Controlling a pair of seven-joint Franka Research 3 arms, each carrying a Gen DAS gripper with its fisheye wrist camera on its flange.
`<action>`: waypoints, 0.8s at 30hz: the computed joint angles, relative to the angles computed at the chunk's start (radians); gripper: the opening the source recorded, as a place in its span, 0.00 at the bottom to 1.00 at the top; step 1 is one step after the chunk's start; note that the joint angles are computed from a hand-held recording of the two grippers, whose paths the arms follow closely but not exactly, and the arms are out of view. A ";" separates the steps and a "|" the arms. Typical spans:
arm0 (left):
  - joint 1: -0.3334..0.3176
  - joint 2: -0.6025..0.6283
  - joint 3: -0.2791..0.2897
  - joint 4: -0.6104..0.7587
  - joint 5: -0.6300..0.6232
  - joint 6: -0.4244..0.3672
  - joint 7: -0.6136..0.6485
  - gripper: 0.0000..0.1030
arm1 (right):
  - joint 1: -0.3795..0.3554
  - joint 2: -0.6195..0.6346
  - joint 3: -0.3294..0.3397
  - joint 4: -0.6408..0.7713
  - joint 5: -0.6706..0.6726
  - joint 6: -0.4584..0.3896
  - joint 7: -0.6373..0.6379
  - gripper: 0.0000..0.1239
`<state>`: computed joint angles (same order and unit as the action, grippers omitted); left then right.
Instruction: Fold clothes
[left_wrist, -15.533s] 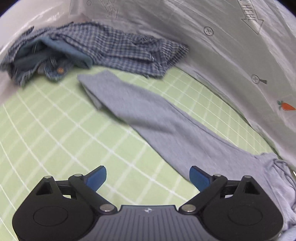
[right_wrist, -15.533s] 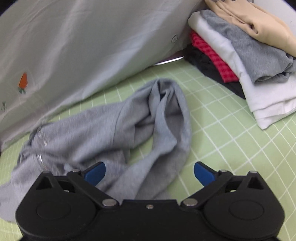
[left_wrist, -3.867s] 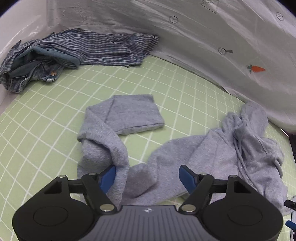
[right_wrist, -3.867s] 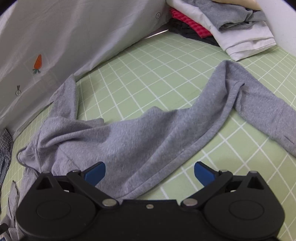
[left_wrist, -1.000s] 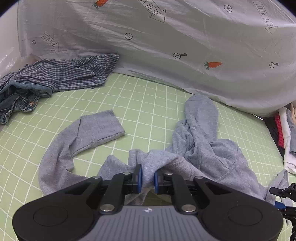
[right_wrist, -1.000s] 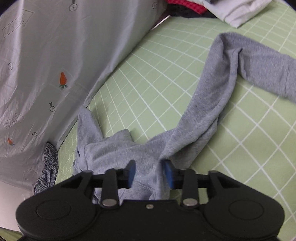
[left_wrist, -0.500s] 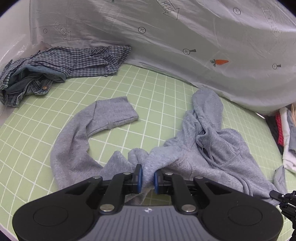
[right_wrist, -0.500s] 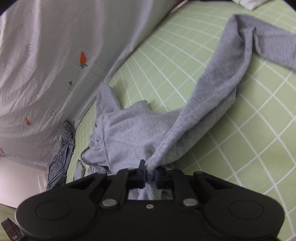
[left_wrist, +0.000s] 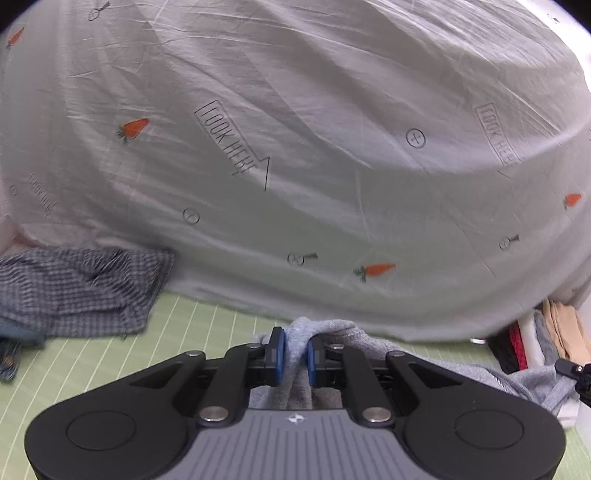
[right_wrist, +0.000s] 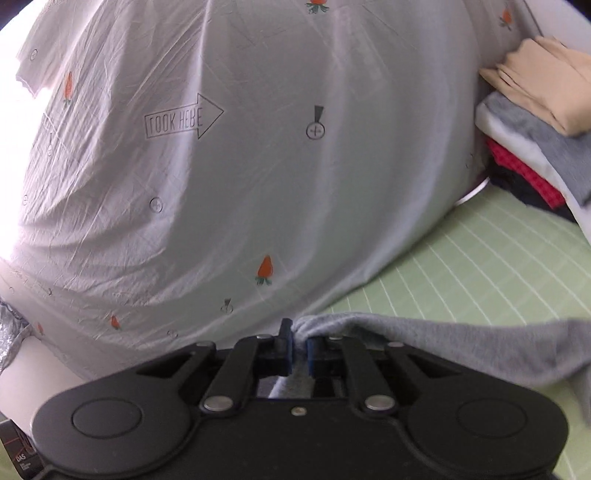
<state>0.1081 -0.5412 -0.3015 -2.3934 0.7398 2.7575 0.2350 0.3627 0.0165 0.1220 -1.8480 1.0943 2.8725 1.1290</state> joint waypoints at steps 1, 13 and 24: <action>0.051 0.079 -0.026 0.059 0.041 0.009 -0.025 0.18 | 0.002 0.076 -0.004 0.076 -0.094 0.010 0.062 0.07; -0.083 0.263 0.069 0.045 -0.057 -0.062 -0.069 0.89 | 0.301 0.313 -0.349 0.202 -1.209 -0.039 0.902 0.83; -0.194 0.165 0.081 -0.096 -0.294 -0.246 -0.039 0.93 | 0.252 0.290 -0.168 0.136 -1.328 -0.095 0.955 0.83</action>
